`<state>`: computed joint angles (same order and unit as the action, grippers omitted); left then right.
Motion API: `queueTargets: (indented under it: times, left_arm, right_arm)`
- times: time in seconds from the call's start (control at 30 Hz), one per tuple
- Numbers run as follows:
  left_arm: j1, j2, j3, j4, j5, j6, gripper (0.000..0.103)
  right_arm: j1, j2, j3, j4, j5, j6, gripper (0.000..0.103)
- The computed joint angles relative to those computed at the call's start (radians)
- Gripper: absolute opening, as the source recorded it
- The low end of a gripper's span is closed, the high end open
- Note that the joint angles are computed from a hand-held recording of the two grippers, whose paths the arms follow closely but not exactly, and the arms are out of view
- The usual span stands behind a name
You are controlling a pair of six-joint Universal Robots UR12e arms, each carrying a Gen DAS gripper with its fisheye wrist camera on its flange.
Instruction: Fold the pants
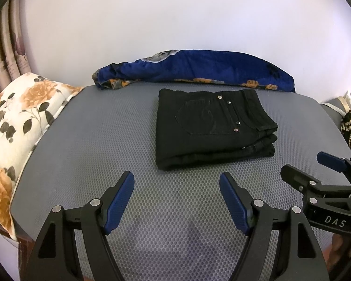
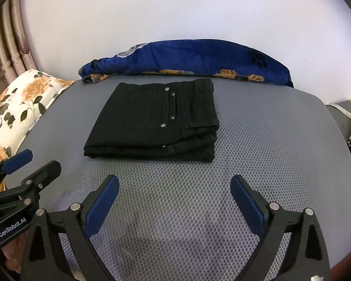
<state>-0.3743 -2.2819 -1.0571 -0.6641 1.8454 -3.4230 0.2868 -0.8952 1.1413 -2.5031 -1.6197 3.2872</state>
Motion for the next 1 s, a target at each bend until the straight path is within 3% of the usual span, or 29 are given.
queueTargets:
  times: [1.0]
  left_arm:
    - [0.002,-0.009,0.005,-0.022,-0.015,0.022,0.076]
  right_arm:
    - [-0.006,0.008,-0.004,0.04,0.012,0.01,0.095]
